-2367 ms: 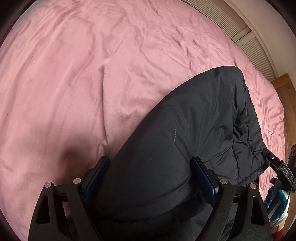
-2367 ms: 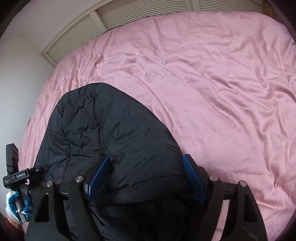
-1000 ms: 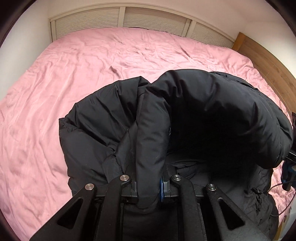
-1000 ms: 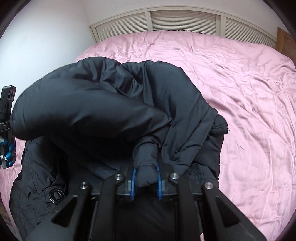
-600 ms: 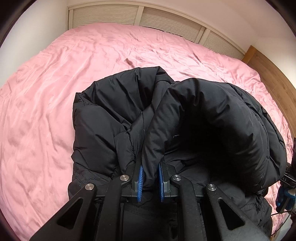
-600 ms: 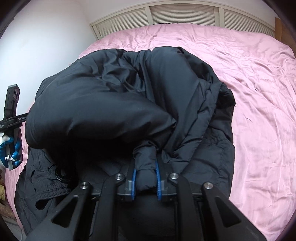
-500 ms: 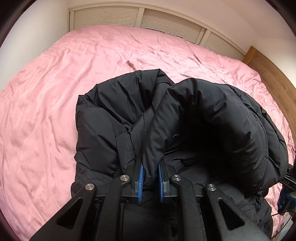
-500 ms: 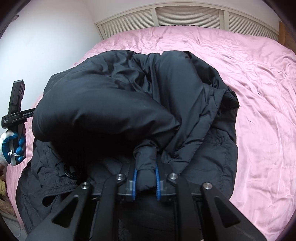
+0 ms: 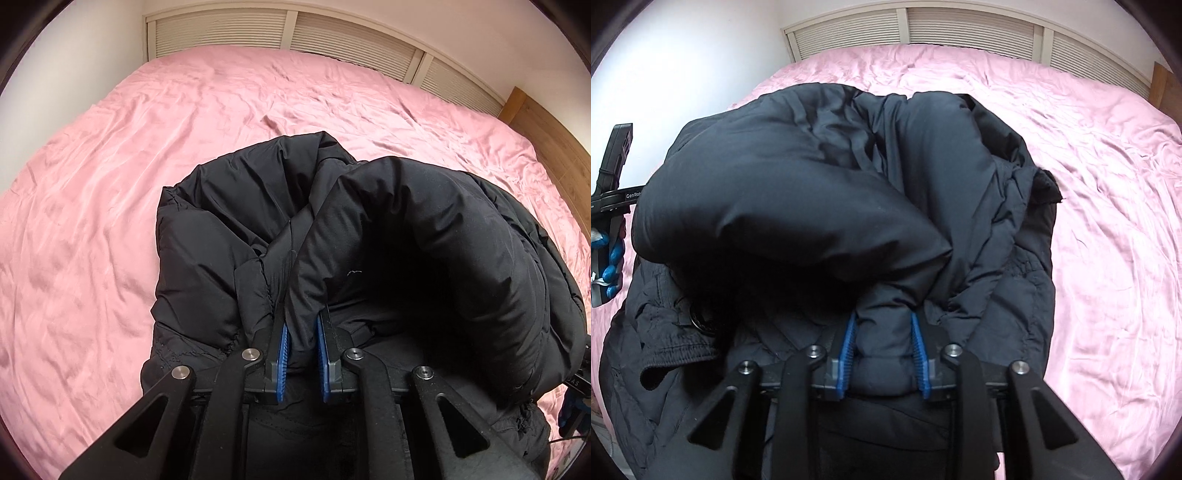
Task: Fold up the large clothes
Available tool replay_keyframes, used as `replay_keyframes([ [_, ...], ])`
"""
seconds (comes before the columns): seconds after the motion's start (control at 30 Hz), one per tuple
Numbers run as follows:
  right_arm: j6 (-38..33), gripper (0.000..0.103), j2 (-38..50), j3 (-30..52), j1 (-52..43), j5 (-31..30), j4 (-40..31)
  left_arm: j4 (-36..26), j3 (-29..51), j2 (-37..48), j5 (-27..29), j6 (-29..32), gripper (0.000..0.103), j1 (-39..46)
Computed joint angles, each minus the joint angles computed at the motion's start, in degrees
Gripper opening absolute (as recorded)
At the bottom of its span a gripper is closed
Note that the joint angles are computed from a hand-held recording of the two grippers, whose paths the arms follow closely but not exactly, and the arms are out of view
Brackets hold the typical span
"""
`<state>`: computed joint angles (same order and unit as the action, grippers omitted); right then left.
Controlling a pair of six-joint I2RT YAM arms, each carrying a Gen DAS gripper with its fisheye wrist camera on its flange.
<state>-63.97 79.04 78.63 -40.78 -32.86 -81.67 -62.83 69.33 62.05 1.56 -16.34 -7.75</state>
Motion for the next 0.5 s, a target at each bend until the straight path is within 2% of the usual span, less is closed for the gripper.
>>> replay_keyframes([
  [0.43, -1.49, 0.047, -0.04, 3.98, -1.56, -0.99, -5.30, 0.74, 0.54, -0.02, 0.13, -2.02, 0.036, -2.16],
  [0.5, -2.52, 0.052, 0.46, 5.28, -2.37, -1.69, -6.83, 0.50, 0.71, -0.70, 0.19, -3.03, 0.042, -2.64],
])
